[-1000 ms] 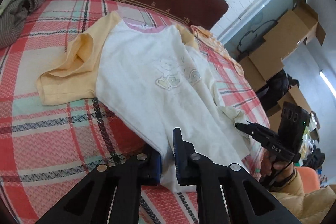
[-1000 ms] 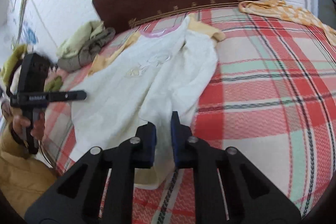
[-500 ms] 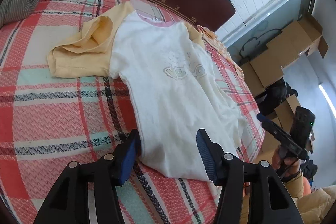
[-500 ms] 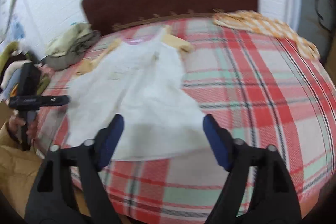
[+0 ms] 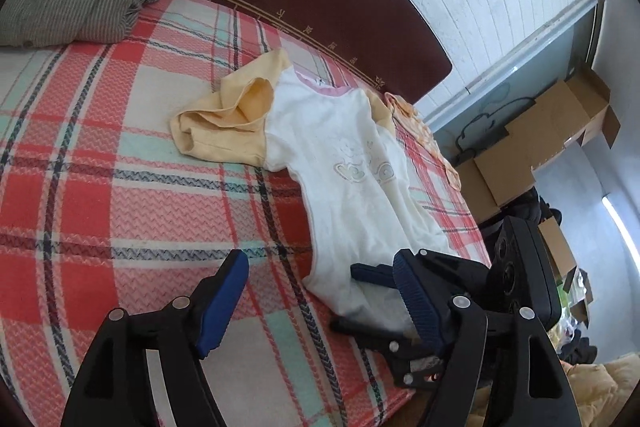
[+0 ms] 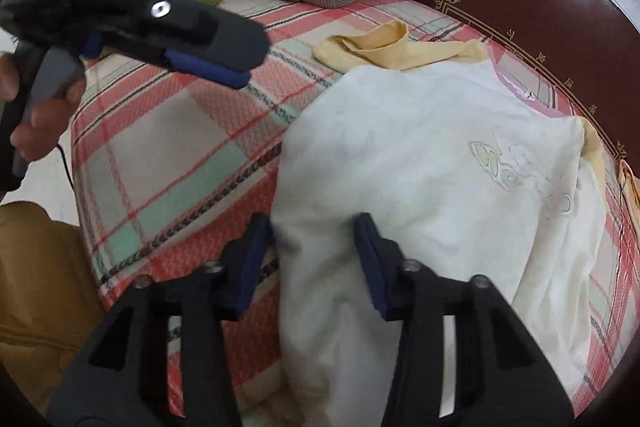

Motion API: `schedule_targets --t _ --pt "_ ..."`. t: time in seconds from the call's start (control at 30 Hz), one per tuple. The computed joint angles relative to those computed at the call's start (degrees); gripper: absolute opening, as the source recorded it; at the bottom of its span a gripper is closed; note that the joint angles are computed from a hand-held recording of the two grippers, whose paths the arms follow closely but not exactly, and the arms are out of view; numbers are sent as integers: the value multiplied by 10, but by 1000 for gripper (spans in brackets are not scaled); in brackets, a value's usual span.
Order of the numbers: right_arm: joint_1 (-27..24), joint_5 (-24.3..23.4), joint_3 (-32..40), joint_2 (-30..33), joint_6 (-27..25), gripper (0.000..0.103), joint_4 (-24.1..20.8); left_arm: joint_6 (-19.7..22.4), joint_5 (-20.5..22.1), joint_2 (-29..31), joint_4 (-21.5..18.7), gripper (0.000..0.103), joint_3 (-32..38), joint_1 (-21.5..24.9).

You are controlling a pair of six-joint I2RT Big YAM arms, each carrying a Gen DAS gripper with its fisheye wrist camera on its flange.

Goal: Fold clothes
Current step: 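Grasp the garment's white body edge with the right tool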

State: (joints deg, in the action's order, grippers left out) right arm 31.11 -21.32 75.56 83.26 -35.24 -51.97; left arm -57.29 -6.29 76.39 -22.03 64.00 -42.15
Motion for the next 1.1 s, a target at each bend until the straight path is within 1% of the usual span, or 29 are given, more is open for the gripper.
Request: schedule_targets --t 0.03,0.07,0.1,0.13,0.2,0.23,0.3,0.33,0.37,0.4,0.5,0.53,0.57,0.6,0.63,0.7,0.73,0.77,0.8,0.83,0.87,0.93,1.0,1.03,1.07,1.1 --pt "-6 -11 14 8 14 17 -14 -3 1 -3 3 78 -4 0" --pt "-13 -23 28 17 29 13 -28 -4 3 -5 6 78 -8 1" --pt "-26 -57 46 31 48 12 -52 -5 4 -8 9 78 -11 1" --pt "-42 -110 64 44 73 10 -81 -5 5 -11 13 78 -15 1" --pt "-71 -215 98 69 120 9 -138 -1 6 -21 22 78 -22 1" --pt "-79 -269 106 73 138 7 -150 1 7 -26 27 78 -25 1" --pt "-94 -377 117 79 177 6 -165 4 8 -39 40 79 -34 0" --pt "-100 -430 120 81 202 6 -167 7 6 -44 45 79 -37 0" --pt "-98 -464 116 77 228 6 -156 10 5 -49 50 82 -40 0" --pt "-89 -440 114 72 232 6 -147 12 4 -53 55 83 -43 0" --pt "-61 -358 112 59 233 7 -128 20 2 -64 64 84 -49 0" --pt "-54 -321 111 55 208 7 -132 21 2 -60 55 84 -45 1" --pt "-47 -283 106 50 188 9 -125 21 1 -54 41 84 -40 1" --pt "-41 -238 95 39 172 10 -114 21 -4 -46 23 84 -32 1" --pt "-29 -184 84 30 147 11 -103 18 -5 -40 14 84 -28 2" --pt "-2 -73 60 10 100 13 -77 11 10 -36 25 84 -35 6" --pt "9 -40 50 4 74 14 -74 8 13 -36 31 84 -38 7" --pt "21 -7 40 -1 50 20 -70 7 15 -36 34 84 -39 7" --pt "27 4 33 -4 34 30 -66 7 14 -35 34 84 -39 6" --pt "32 15 25 -7 19 59 -62 8 13 -35 33 84 -38 5" --pt "31 17 15 -14 13 73 -52 8 11 -35 33 84 -38 3" --pt "27 17 -5 -29 3 72 -32 6 6 -38 30 84 -39 0" --pt "23 18 -25 -43 -8 64 -11 1 4 -41 30 84 -43 -2" --pt "25 34 -27 -41 -8 59 -4 -1 4 -42 31 84 -45 -3" --pt "27 56 -30 -38 -13 57 4 -4 3 -42 31 84 -46 -4" --pt "28 62 -31 -36 -13 57 16 -6 4 -42 32 84 -48 -5"
